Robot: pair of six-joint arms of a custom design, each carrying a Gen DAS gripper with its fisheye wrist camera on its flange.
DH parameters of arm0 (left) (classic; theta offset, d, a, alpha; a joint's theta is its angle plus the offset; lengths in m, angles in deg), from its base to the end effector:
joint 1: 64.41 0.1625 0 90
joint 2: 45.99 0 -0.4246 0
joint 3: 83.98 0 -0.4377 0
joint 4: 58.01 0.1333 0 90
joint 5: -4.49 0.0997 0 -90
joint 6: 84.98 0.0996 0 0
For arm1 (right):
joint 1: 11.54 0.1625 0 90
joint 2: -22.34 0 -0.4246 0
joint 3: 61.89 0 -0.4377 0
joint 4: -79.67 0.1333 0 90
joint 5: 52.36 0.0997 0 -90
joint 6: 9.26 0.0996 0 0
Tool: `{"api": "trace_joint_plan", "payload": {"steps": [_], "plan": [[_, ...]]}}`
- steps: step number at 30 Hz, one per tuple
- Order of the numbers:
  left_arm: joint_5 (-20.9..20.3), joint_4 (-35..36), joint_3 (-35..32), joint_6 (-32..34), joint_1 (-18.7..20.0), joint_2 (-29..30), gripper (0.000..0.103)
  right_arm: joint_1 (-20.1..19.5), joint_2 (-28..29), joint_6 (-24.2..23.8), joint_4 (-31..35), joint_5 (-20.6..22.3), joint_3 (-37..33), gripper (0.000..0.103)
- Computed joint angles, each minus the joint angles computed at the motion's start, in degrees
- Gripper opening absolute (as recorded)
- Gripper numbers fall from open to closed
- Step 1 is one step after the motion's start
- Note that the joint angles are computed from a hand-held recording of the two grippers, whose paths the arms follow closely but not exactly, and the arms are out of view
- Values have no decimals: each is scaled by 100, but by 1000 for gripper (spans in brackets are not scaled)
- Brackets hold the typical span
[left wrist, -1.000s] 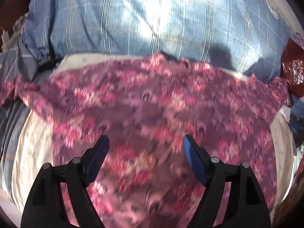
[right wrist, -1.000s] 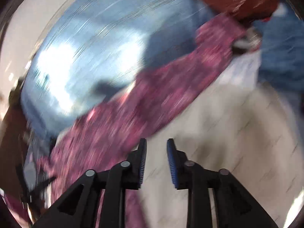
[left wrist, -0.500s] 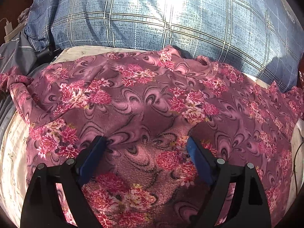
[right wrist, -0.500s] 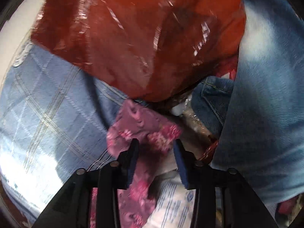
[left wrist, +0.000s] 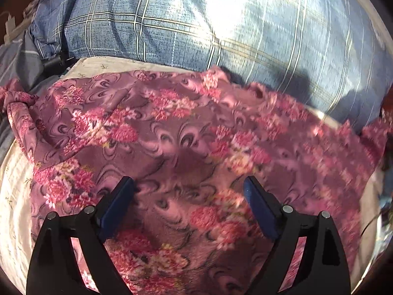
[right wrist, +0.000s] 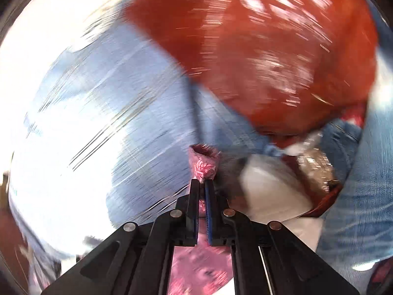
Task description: Fold small clothes
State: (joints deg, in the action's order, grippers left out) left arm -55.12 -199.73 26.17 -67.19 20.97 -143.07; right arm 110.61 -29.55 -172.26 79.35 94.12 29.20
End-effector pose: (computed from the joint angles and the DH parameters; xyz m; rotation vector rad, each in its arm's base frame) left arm 0.1424 -0.5187 0.4801 0.2461 2.4375 -0.7737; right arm 0.3520 -0.4656 0.1078 -0.2685 -2.2414 1.4393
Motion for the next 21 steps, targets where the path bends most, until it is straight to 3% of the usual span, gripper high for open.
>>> {"api": "trace_joint_plan", "payload": {"steps": [6, 10, 17, 21], "plan": [[503, -896, 51, 474, -12, 189, 90, 455, 780, 4, 621, -120, -821, 4], [497, -613, -74, 450, 58, 250, 90, 699, 1450, 166, 1041, -453, -1473, 4], [205, -393, -279, 576, 173, 173, 90, 928, 2866, 514, 1868, -1432, -2968, 4], [77, -353, -519, 484, 309, 191, 90, 1034, 4031, 542, 2719, -2203, -4592, 4]]}}
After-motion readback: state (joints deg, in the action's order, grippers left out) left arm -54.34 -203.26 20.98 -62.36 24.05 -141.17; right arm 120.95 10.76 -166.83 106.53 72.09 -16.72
